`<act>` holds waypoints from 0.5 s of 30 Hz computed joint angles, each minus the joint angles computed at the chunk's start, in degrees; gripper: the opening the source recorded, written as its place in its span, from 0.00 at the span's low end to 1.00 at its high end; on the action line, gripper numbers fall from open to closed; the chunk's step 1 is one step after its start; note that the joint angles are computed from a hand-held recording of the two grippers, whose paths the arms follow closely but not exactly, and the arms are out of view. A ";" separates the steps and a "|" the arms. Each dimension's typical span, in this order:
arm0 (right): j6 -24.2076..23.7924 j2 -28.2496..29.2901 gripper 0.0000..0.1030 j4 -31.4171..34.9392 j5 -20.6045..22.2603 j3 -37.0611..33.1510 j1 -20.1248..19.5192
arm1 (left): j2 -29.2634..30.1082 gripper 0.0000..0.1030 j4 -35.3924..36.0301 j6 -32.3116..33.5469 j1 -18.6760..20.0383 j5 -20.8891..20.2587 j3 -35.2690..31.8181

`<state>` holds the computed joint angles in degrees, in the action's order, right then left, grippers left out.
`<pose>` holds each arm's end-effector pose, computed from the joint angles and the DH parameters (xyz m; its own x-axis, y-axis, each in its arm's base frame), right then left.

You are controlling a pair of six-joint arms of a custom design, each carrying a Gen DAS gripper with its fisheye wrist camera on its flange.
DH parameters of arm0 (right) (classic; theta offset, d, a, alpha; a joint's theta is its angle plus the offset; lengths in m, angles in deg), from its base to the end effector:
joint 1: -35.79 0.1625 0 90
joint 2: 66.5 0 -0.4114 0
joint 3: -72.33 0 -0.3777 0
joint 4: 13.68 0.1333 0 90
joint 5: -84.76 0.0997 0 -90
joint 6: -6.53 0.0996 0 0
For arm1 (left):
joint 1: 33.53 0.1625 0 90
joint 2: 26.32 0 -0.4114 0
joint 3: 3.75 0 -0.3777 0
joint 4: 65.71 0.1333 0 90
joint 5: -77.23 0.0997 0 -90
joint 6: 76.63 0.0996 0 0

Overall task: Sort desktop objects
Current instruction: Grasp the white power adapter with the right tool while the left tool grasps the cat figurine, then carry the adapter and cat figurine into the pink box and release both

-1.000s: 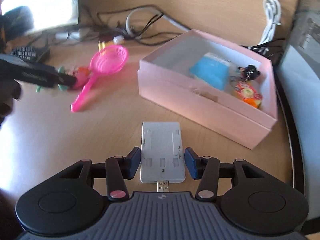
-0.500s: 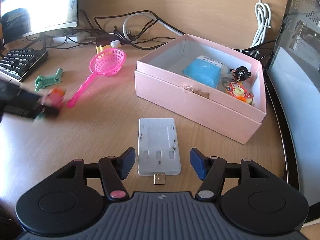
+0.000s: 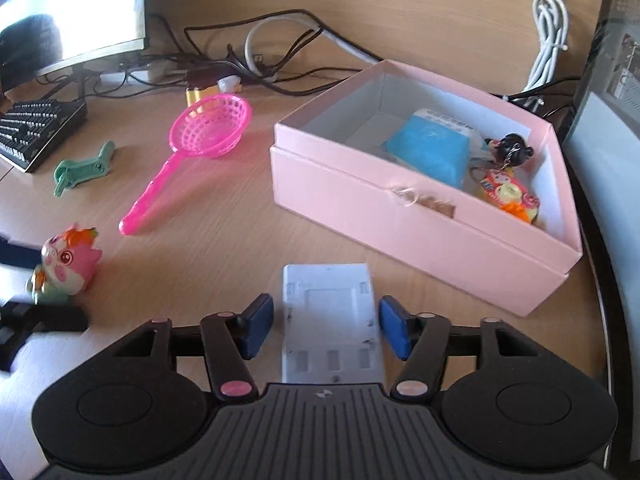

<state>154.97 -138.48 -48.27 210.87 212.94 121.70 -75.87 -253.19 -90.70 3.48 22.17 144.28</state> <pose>0.0547 -0.2804 0.0743 -0.6779 0.1719 0.7148 -0.3695 0.7609 -0.5334 -0.1325 -0.3383 0.0186 -0.6650 0.4945 -0.5597 0.6564 0.7444 -0.1223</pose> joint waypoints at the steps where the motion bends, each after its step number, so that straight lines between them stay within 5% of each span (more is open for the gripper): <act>1: 0.29 0.16 0.46 0.26 0.25 0.06 0.44 | 0.84 0.73 1.06 -0.57 0.04 1.05 -0.95; 4: 2.71 -0.34 0.46 2.69 0.93 0.67 2.07 | 2.32 0.53 0.38 1.36 -0.71 3.34 -1.27; 9: 10.30 -8.27 0.46 11.54 1.57 3.77 7.96 | -3.84 0.50 3.26 4.27 -2.70 -2.20 1.57; 15: 10.17 -22.73 0.46 14.52 12.58 2.60 22.59 | -4.90 0.50 -4.80 12.82 -6.68 -8.64 -1.24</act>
